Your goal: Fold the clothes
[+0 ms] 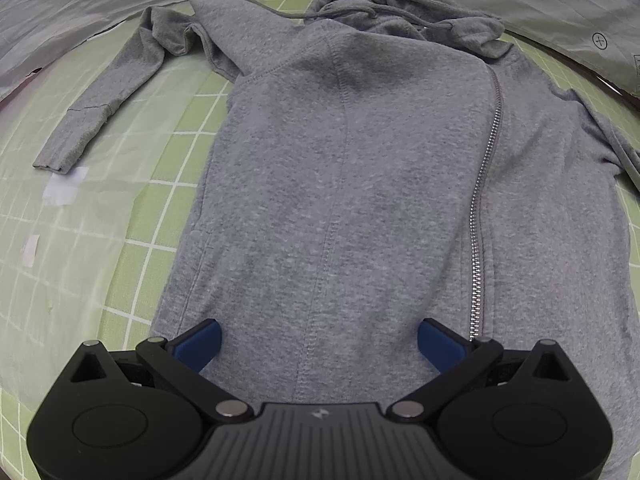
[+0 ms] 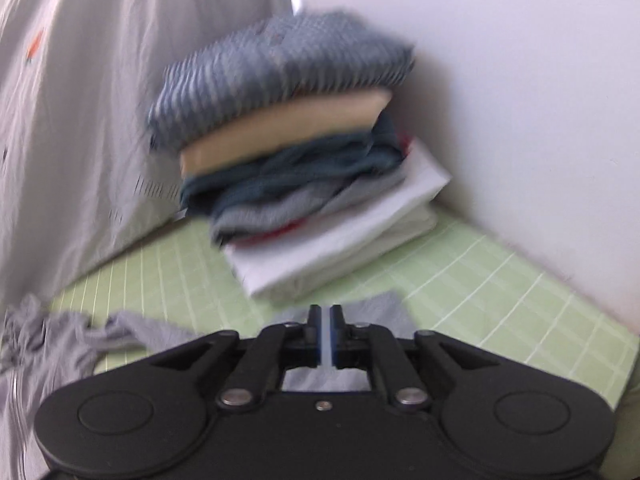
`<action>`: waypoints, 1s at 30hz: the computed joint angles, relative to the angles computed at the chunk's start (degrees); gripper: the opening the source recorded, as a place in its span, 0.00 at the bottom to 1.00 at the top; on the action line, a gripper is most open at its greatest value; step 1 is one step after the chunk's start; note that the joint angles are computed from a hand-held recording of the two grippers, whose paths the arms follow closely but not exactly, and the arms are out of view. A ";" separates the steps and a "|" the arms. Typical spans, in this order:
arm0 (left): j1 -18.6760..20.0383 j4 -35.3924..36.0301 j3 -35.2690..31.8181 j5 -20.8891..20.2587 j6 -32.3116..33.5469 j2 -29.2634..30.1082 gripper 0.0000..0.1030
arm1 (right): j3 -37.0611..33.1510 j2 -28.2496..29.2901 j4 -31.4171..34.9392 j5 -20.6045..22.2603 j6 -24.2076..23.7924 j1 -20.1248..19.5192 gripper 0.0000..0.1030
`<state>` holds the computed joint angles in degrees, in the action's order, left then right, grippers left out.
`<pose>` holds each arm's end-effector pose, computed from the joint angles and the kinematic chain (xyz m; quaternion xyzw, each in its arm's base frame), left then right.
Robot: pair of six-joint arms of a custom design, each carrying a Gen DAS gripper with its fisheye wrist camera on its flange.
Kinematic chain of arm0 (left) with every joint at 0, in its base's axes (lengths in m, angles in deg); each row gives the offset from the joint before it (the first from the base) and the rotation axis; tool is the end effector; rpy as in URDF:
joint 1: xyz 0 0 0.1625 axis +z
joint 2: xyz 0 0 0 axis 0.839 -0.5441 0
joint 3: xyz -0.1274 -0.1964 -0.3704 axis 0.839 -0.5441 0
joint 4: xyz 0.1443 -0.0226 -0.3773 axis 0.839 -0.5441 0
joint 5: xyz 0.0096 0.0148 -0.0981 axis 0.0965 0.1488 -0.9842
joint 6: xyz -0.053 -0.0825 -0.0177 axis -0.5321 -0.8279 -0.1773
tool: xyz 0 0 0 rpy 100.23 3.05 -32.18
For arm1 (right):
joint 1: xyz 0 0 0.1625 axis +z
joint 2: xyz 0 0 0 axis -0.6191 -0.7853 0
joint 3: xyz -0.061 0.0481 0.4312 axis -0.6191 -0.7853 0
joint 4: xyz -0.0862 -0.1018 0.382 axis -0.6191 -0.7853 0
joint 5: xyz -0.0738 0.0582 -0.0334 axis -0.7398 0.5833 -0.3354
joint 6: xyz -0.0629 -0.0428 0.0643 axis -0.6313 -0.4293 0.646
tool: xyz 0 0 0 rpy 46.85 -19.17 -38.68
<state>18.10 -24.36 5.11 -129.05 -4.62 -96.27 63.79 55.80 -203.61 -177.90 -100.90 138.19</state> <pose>-0.0105 -0.8599 0.3492 -0.0014 0.8974 -0.2013 0.3926 0.2068 -0.8136 0.2073 -0.0533 -0.8068 0.4887 0.3277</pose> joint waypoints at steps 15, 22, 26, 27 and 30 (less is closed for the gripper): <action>-0.13 -1.33 0.56 0.41 -0.15 0.00 1.00 | -29.22 19.05 17.80 -8.60 -12.09 -1.43 1.00; -0.23 -0.95 0.35 0.42 -0.33 0.08 1.00 | -19.51 12.90 18.86 -3.71 -3.25 -2.45 0.92; -0.21 -1.68 0.99 0.44 -0.16 -0.11 1.00 | -16.94 12.12 14.21 -2.14 -6.96 -2.30 0.87; -0.21 -1.81 1.11 0.44 -0.13 -0.14 1.00 | -16.70 12.10 13.85 -2.07 -7.78 -2.17 0.87; -0.20 -2.07 1.37 0.46 -0.05 -0.21 1.00 | -17.60 12.72 14.87 -2.53 -8.04 -2.18 0.88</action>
<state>17.90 -26.44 6.48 -128.59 -4.67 -96.48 46.19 68.52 -188.74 -180.44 -108.94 136.01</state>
